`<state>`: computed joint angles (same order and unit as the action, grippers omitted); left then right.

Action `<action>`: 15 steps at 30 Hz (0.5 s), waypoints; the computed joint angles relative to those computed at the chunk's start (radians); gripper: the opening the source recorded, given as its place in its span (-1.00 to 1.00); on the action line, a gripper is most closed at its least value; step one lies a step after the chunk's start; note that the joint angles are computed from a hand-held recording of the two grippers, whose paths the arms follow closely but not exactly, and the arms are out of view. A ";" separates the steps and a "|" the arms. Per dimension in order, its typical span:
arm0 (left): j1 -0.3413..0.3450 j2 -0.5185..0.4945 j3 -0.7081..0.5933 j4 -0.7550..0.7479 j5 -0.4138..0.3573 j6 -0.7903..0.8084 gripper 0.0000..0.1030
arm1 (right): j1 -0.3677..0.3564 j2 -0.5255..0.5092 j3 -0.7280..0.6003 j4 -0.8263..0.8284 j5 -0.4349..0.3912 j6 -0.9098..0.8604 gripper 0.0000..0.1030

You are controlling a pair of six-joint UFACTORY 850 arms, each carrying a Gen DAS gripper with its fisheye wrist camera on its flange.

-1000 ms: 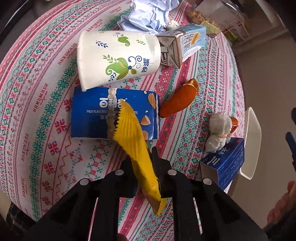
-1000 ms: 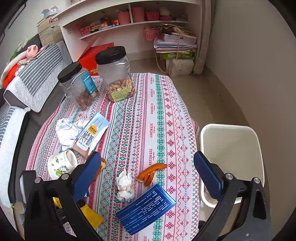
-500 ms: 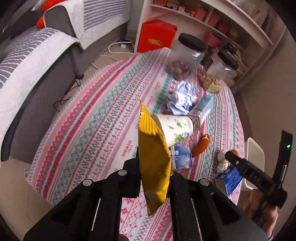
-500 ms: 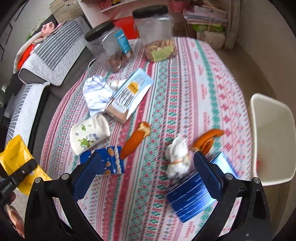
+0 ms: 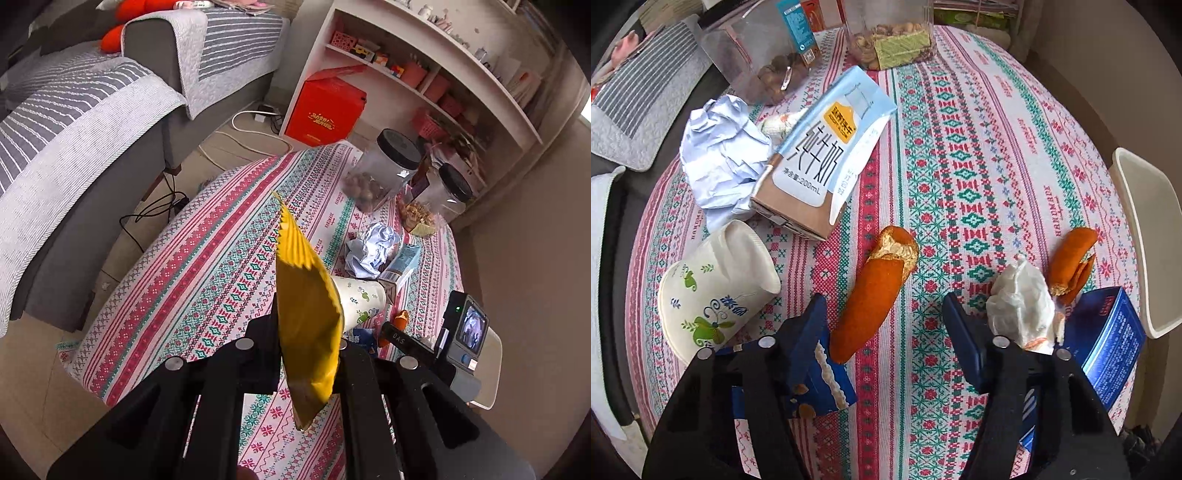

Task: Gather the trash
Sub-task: 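Grasp an orange peel with the right gripper while the left holds the yellow bag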

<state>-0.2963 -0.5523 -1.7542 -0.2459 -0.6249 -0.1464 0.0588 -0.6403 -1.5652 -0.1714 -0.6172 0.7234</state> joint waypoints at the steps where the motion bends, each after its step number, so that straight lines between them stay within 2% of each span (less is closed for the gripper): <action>1: 0.006 0.002 0.002 -0.014 0.000 0.009 -0.83 | 0.007 0.003 0.006 -0.042 0.012 0.023 -0.05; 2: 0.012 0.004 0.004 -0.023 -0.001 0.014 -0.84 | 0.011 0.003 0.009 -0.051 0.020 0.017 -0.14; 3: 0.013 0.006 0.009 -0.025 0.001 0.014 -0.84 | 0.011 0.007 0.014 -0.038 0.035 -0.002 -0.45; 4: 0.016 0.009 0.013 -0.029 0.003 0.017 -0.84 | 0.012 0.012 0.018 -0.025 0.040 -0.015 -0.65; 8: 0.024 0.024 0.035 -0.071 0.028 0.054 -0.84 | 0.024 0.076 0.079 -0.034 0.143 -0.045 -0.66; 15: 0.004 0.024 0.044 -0.044 0.047 0.054 -0.84 | 0.032 0.182 0.136 0.064 0.233 -0.220 -0.66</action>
